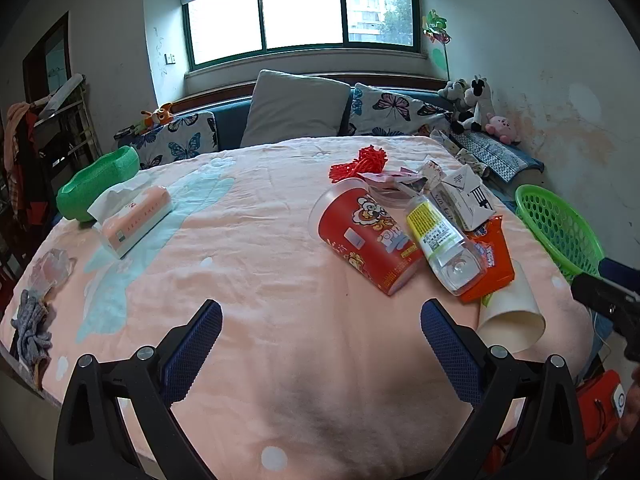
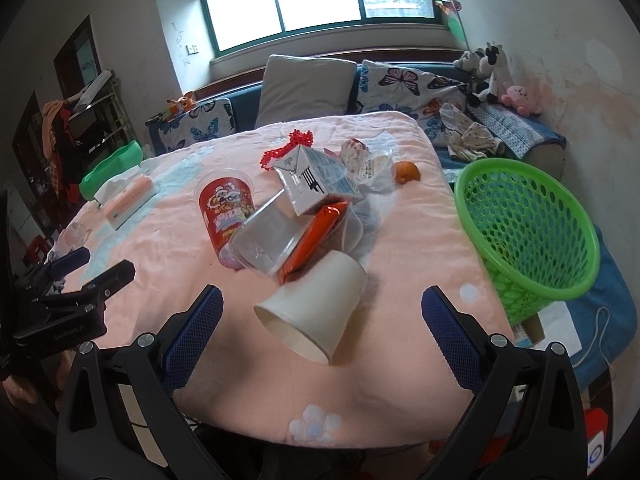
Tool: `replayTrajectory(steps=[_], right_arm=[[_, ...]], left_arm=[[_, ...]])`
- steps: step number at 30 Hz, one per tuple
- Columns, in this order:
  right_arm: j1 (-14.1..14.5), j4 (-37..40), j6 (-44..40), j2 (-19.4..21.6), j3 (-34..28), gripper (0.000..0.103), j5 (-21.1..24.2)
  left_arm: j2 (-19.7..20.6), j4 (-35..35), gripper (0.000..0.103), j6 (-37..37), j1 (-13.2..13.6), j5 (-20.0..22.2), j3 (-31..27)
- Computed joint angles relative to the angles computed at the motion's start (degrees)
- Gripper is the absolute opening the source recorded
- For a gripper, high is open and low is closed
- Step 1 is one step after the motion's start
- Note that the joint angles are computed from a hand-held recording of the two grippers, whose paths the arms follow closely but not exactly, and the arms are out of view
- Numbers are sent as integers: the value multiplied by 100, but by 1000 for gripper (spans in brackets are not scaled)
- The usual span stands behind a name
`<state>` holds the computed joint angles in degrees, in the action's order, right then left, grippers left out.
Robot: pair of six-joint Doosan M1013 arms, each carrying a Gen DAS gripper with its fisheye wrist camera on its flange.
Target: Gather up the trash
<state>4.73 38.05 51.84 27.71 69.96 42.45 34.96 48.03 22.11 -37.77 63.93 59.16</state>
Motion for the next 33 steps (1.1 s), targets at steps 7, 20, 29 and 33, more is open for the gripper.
replayTrajectory(steps=[7, 20, 29, 33], right_arm=[[-3, -109, 217, 218, -330, 99, 241], [-133, 136, 1058, 808, -978, 91, 1551], [-252, 591, 1754, 1269, -1582, 85, 2544], [-305, 916, 1967, 1450, -1743, 82, 2970]], left_arm=[[35, -72, 96, 63, 74, 35, -66], [163, -319, 96, 257, 188, 110, -242], [308, -421, 96, 414, 304, 173, -520], [450, -631, 96, 579, 394, 207, -808]])
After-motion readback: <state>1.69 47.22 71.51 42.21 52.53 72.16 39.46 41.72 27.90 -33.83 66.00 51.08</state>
